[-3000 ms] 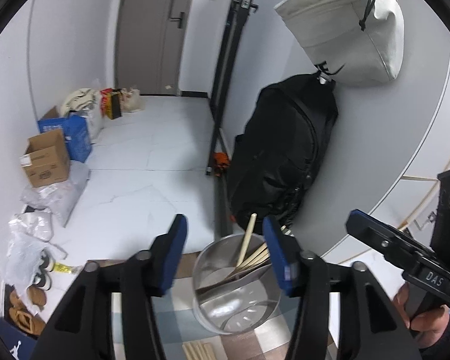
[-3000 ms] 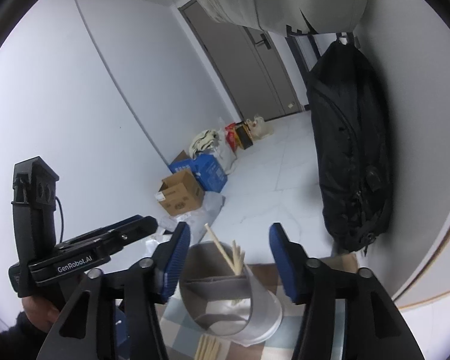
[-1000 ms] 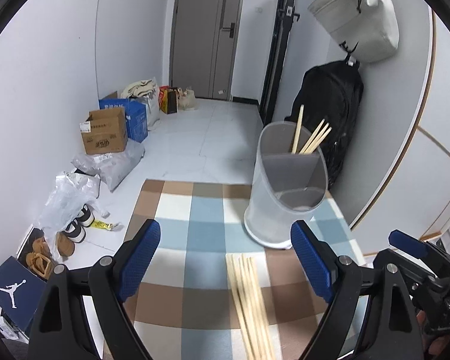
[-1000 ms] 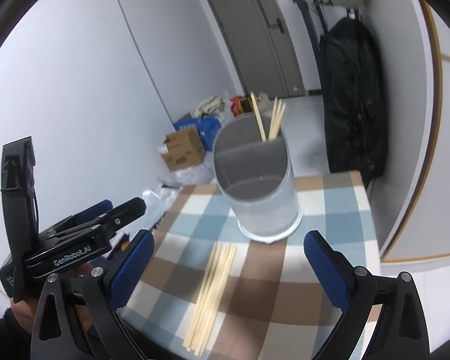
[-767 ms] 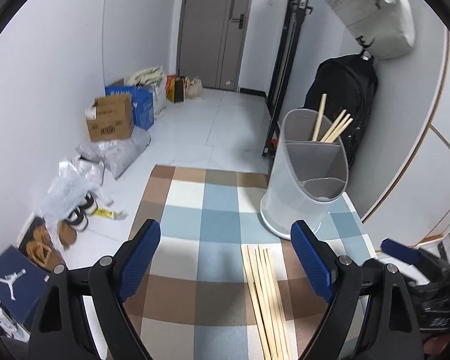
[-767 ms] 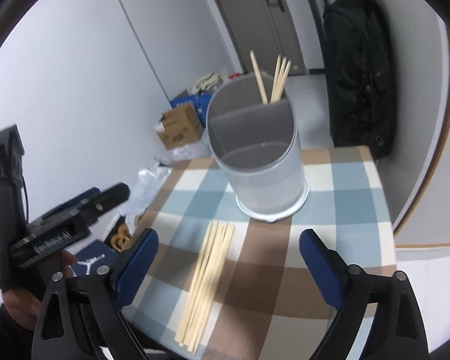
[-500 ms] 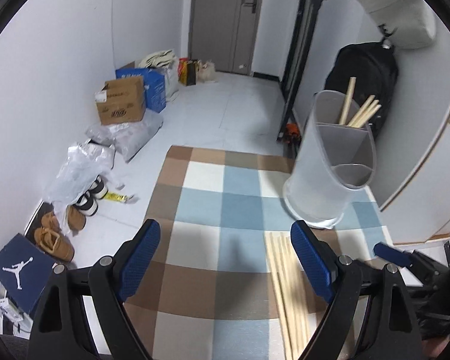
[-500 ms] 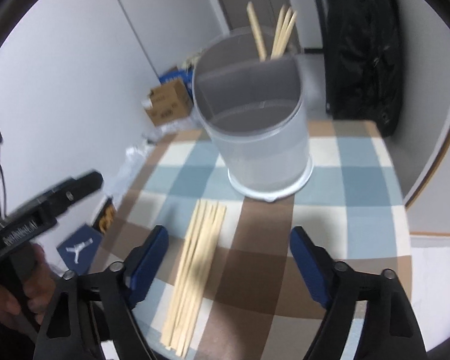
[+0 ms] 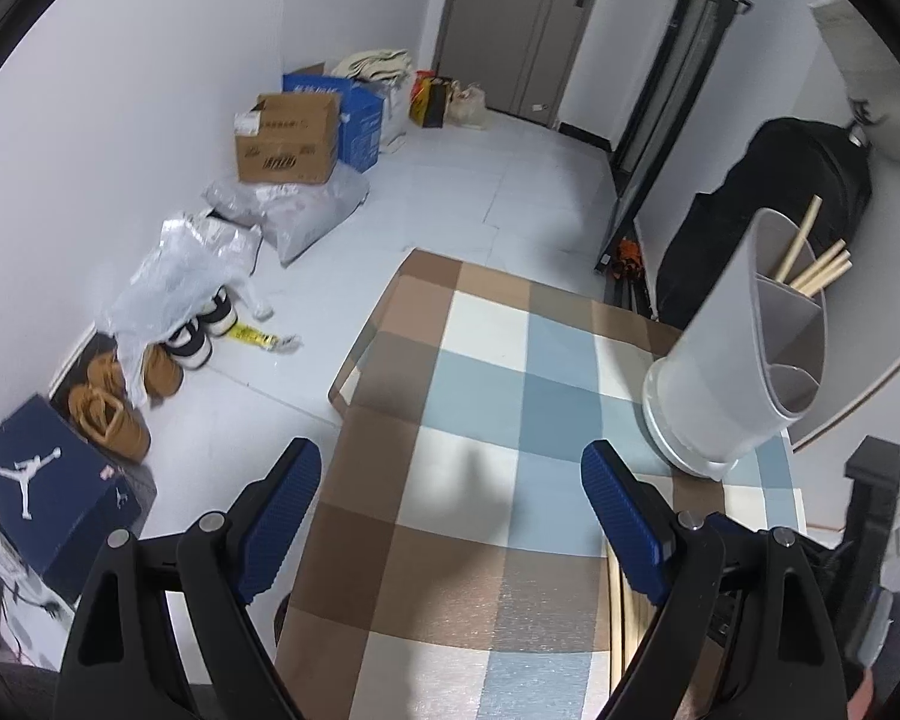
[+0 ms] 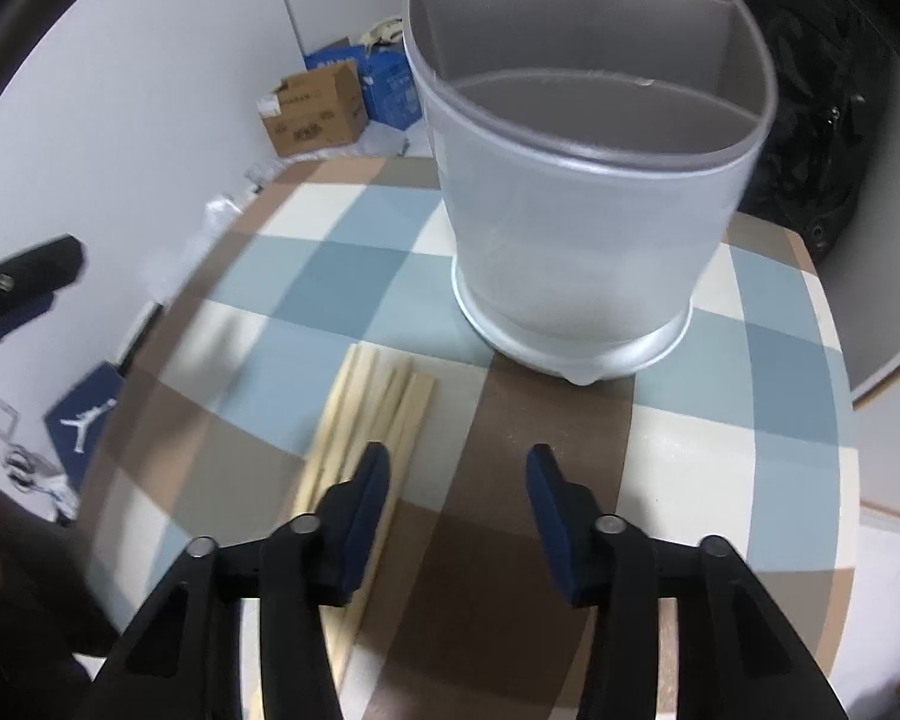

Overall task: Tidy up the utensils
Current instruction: 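Move both grippers back toward the chopstick pile beside the holder, then lower the right gripper to the chopstick pile and pinch one chopstick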

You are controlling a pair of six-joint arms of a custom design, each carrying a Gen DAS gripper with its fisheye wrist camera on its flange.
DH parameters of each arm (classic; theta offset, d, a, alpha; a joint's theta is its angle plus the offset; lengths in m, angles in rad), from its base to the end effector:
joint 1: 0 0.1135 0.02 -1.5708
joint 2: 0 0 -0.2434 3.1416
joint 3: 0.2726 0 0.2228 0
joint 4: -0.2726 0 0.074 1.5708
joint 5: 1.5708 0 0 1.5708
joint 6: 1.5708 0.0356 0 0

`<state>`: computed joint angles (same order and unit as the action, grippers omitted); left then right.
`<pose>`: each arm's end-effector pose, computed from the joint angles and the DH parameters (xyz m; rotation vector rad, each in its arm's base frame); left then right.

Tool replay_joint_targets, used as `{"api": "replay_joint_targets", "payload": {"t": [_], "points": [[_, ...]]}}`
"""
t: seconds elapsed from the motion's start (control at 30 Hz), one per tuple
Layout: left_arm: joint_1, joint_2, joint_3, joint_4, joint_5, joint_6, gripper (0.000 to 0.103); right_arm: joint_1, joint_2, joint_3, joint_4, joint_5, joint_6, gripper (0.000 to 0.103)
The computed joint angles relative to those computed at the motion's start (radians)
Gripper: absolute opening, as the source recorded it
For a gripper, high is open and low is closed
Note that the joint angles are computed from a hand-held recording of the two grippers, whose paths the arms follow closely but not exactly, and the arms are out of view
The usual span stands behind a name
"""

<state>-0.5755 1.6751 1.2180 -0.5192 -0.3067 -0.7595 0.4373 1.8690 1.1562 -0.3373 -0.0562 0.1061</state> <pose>0.2783 -0.1678 0.2253 -0.3456 2.4650 -0.1697 0.3140 0.1490 0.1562 -0.4551 2.6033 0.2605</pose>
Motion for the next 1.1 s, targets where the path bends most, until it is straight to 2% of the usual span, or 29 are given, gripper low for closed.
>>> {"api": "replay_joint_targets", "payload": {"t": [0.13,0.5,0.7,0.87,1.0,1.1], "points": [[0.023,-0.007,-0.014,0.006,0.030,-0.010,0.086,0.008,0.034,0.033,-0.014,0.029,-0.005,0.037],[0.057,-0.023,-0.028,0.011,0.067,-0.020,0.086,0.036,0.078,0.120,-0.068,0.098,-0.021,0.035],[0.046,-0.028,-0.020,0.003,0.030,-0.005,0.086,0.059,0.119,0.191,-0.116,0.155,0.004,0.032],[0.048,-0.035,-0.025,-0.002,0.028,-0.008,0.086,0.041,0.141,0.224,-0.142,0.053,0.067,0.008],[0.035,-0.027,-0.013,-0.011,0.003,0.005,0.086,0.021,0.113,0.171,-0.114,-0.004,0.121,0.008],[0.037,-0.025,-0.012,-0.014,0.019,0.000,0.086,0.021,0.068,0.105,-0.085,0.004,0.115,0.007]]}}
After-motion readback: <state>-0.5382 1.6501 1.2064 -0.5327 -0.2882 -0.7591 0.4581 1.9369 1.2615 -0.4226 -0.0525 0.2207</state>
